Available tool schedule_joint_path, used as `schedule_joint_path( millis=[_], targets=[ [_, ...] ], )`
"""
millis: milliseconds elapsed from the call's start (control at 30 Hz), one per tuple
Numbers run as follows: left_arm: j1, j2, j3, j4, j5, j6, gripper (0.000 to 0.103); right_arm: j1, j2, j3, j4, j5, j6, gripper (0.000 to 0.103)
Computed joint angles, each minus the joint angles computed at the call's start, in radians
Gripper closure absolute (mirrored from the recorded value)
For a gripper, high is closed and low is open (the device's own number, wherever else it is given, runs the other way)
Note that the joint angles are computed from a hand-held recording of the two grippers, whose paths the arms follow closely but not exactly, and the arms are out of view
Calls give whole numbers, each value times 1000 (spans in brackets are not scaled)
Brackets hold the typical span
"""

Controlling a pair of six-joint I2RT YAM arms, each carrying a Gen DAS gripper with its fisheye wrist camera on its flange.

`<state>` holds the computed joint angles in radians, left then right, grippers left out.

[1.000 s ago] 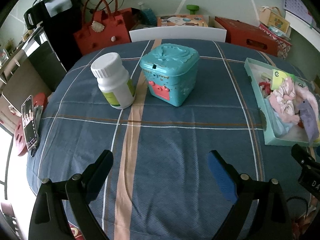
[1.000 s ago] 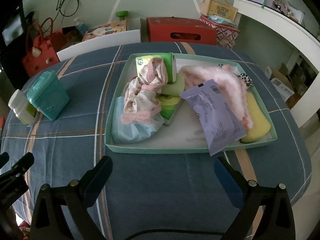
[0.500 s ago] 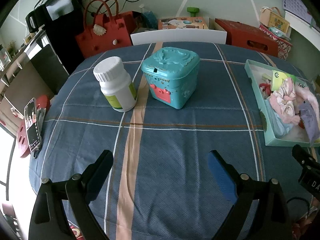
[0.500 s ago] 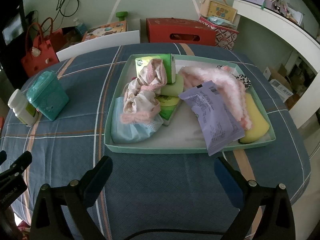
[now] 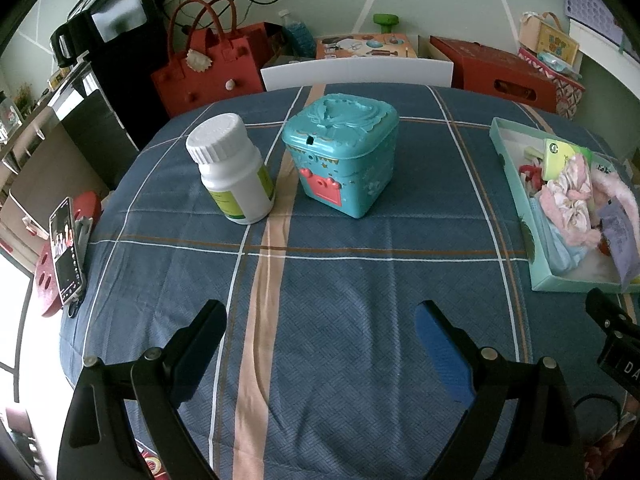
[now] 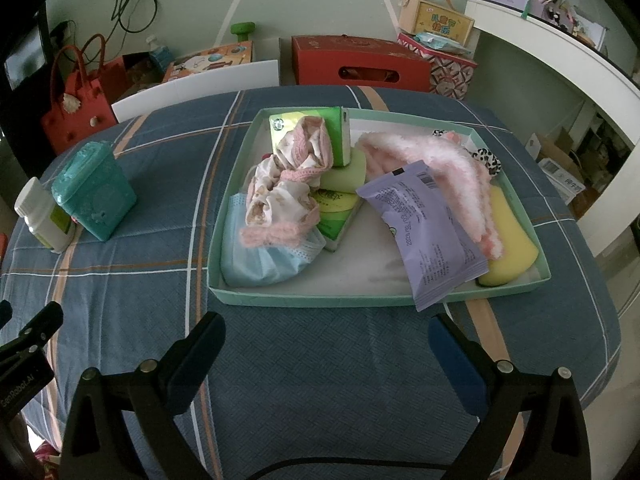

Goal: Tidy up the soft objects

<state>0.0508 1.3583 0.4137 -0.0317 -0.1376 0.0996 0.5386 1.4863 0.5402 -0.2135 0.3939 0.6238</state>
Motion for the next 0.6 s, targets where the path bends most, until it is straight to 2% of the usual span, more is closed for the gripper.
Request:
schedule_joint_path(
  millis=[600],
  targets=[
    [-3,1,-3,6,1,12,8,3,4,0,-1,9,-1,1]
  ],
)
